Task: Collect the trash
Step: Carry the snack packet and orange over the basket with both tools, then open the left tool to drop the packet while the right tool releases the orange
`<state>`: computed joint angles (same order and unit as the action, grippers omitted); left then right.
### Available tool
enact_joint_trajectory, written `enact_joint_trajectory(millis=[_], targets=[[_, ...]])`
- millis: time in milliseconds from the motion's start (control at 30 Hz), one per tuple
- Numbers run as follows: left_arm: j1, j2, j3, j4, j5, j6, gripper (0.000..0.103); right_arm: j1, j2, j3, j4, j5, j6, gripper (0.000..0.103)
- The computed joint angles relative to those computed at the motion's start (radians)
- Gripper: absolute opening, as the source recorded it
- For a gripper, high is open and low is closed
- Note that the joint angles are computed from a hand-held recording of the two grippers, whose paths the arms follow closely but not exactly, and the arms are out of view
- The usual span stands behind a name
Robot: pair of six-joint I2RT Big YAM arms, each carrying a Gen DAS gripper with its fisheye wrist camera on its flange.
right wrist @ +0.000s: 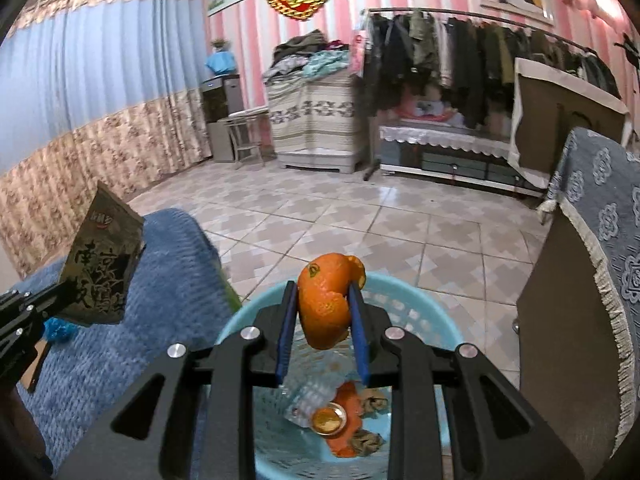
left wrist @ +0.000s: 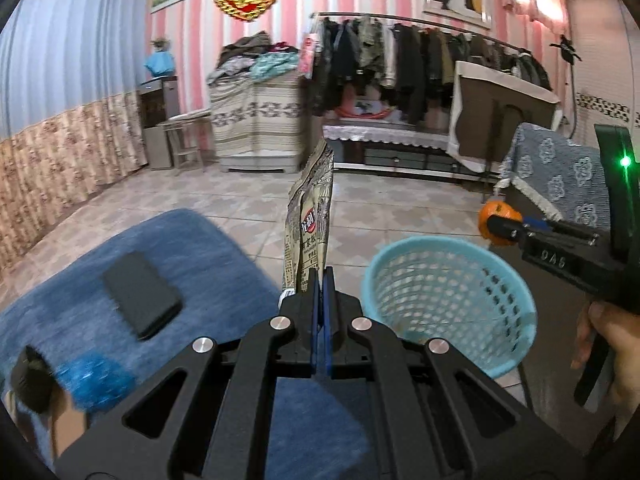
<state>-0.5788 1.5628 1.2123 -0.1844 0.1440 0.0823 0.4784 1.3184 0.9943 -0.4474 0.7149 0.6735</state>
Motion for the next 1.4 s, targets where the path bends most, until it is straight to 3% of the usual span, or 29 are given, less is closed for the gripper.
enact_joint_trajectory(millis=[567, 867, 967, 1033, 1200, 1400], targets=[[-0.166, 0.165, 0.155, -0.061, 0.026, 0.007, 0.000, -0.137, -0.059, -0.129, 0.067, -0.066, 0.073, 0.026], [-0.173, 0.252, 0.232, -0.121, 0.026, -0.009, 0.002, -0.157, -0.061, -0.146, 0.073, -0.078, 0.092, 0.026], [-0.156, 0.257, 0.236, -0.124, 0.020, -0.015, 0.022, -0.158, -0.056, -0.148, 0.079, -0.081, 0.084, 0.026], [-0.147, 0.248, 0.225, -0.104, 0.003, -0.027, 0.046, -0.157, -0.048, -0.145, 0.082, -0.084, 0.080, 0.026], [-0.121, 0.228, 0.211, -0.068, -0.068, -0.052, 0.079, -0.145, -0.018, -0.126, 0.081, -0.084, 0.073, 0.026], [-0.070, 0.203, 0.201, -0.046, -0.117, -0.085, 0.090, -0.132, 0.026, -0.094, 0.092, -0.091, 0.046, 0.026]])
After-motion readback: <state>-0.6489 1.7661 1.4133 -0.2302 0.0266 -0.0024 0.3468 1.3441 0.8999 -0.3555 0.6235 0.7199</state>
